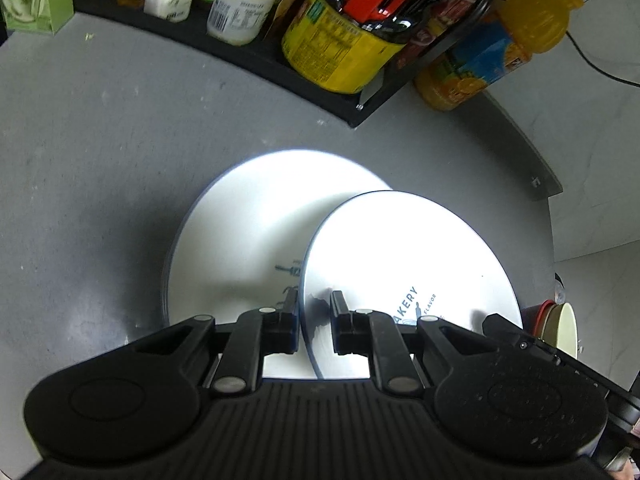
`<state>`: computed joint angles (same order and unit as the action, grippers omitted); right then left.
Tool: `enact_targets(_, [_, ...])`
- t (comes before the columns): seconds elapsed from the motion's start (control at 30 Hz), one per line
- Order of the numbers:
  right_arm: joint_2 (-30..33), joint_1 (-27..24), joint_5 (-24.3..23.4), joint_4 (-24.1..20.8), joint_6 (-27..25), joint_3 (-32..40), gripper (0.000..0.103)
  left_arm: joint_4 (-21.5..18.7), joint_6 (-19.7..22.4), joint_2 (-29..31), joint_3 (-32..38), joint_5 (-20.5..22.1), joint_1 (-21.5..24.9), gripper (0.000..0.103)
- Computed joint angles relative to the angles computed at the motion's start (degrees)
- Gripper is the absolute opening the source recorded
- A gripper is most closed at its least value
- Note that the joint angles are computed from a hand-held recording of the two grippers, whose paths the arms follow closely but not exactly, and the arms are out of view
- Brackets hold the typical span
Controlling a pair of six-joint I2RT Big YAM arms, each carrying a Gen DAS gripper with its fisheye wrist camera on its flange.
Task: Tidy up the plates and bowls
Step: 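Lower the 'BAKERY' plate onto the 'Sweet' plate and open both grippers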
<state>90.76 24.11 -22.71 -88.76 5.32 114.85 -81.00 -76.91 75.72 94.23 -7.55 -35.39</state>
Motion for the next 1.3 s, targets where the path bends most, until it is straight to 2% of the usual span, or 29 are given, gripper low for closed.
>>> enact_targets(0.27, [-1.01, 2.25, 2.17, 0.99, -1.57, -3.05, 0.01, 0.38, -0.17, -0.1, -2.66, 1.08, 0.84, 0.017])
enact_targets(0.43, [-1.94, 3.89, 4.34, 2.24, -0.89, -5.48, 0.009, -2.35, -0.27, 0.39, -2.21, 0.74, 1.38, 0.017])
enact_targets(0.67, [-1.68, 4.25, 5.11, 2.68, 0.09, -5.67, 0.009, -3.36, -0.74, 0.72, -2.3, 0.69, 1.48, 0.018])
enact_targets(0.77, [-1.81, 4.45, 5.67, 3.16, 0.22, -5.81, 0.008, -5.61, 0.0, 1.5, -0.78, 0.76, 1.37, 0.017])
enact_targets(0.87, [-1.78, 3.94, 4.47, 3.25, 1.41, -5.95, 0.008, -8.4, 0.88, 2.34, 2.01, -1.52, 0.76, 0.018])
enact_targets(0.97, [-1.89, 3.98, 5.04, 3.68, 1.52, -5.86, 0.008, -10.51, 1.14, 2.78, 4.24, -2.37, 0.91, 0.026])
enact_targets(1.03, [-1.86, 3.91, 5.35, 3.74, 2.02, -5.67, 0.007, -11.89, 0.75, 2.77, 5.15, -3.47, 0.7, 0.038])
enact_targets(1.1, [-1.7, 3.87, 6.64, 3.43, 2.27, -5.48, 0.007, -13.86, 0.61, 3.16, 6.45, -5.05, 0.27, 0.046])
enact_targets(1.2, [-1.6, 3.19, 5.64, 2.99, 3.22, -5.58, 0.007, -13.77, -0.08, 2.64, 6.86, -7.2, -0.54, 0.053])
enact_targets(1.3, [-2.17, 3.1, 5.29, 3.26, 3.05, -6.08, 0.007, -14.53, -0.51, 2.74, 7.0, -7.67, -0.92, 0.054])
